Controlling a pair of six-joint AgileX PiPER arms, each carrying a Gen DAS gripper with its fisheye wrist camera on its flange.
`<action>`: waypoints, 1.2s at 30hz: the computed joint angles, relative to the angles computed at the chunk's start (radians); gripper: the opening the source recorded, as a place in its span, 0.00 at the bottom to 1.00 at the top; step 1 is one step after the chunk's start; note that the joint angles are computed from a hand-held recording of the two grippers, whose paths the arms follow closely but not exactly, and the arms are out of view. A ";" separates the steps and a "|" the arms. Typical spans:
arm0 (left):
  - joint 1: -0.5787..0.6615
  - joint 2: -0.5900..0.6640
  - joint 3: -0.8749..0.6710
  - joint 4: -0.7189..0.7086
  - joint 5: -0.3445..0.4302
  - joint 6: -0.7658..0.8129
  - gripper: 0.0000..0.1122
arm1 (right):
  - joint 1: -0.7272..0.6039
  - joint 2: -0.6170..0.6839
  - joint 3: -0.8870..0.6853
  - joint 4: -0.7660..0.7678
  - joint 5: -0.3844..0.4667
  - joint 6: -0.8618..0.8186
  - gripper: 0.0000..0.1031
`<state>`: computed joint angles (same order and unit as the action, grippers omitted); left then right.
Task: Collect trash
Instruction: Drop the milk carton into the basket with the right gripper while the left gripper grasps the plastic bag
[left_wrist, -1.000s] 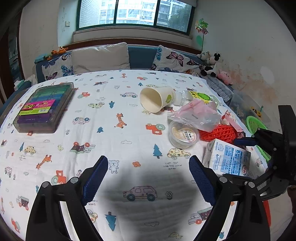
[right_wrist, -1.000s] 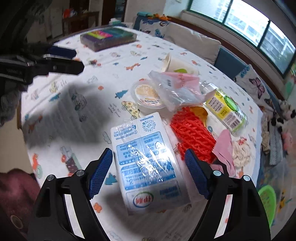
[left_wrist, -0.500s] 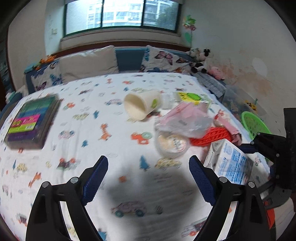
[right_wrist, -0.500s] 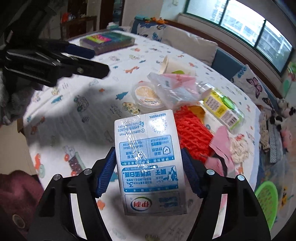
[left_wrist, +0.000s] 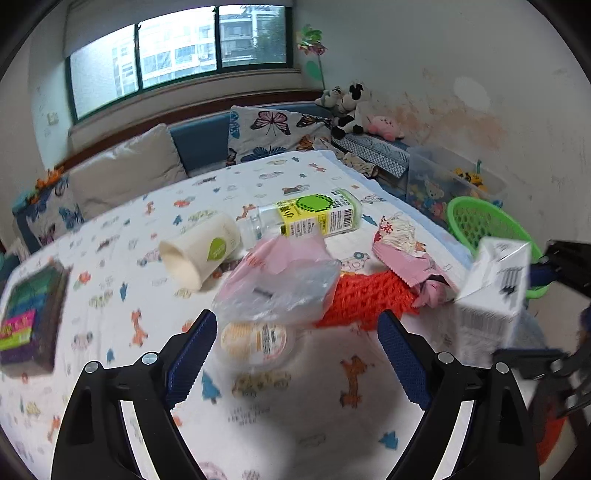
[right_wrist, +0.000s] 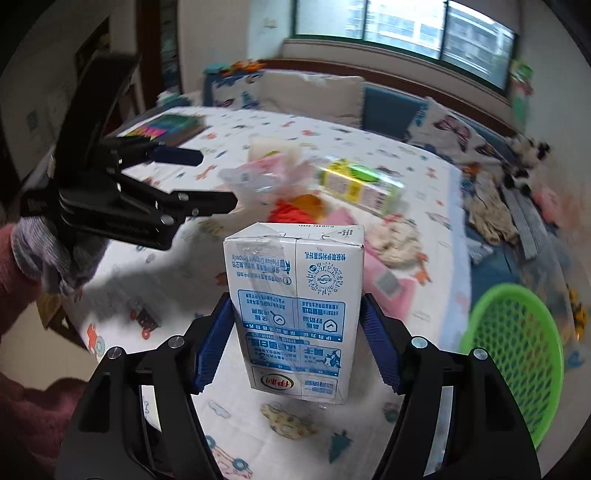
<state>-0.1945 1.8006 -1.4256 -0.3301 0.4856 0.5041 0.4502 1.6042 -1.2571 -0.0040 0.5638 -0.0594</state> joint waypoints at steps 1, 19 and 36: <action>-0.015 0.012 -0.011 0.043 -0.011 -0.030 0.74 | -0.008 -0.011 0.010 -0.006 -0.004 0.014 0.67; 0.018 0.124 -0.142 0.090 0.010 -0.123 0.21 | -0.232 -0.153 0.173 0.013 -0.057 0.120 0.67; 0.094 -0.019 -0.145 -0.221 0.130 0.078 0.19 | -0.515 -0.112 0.184 0.117 -0.090 0.063 0.66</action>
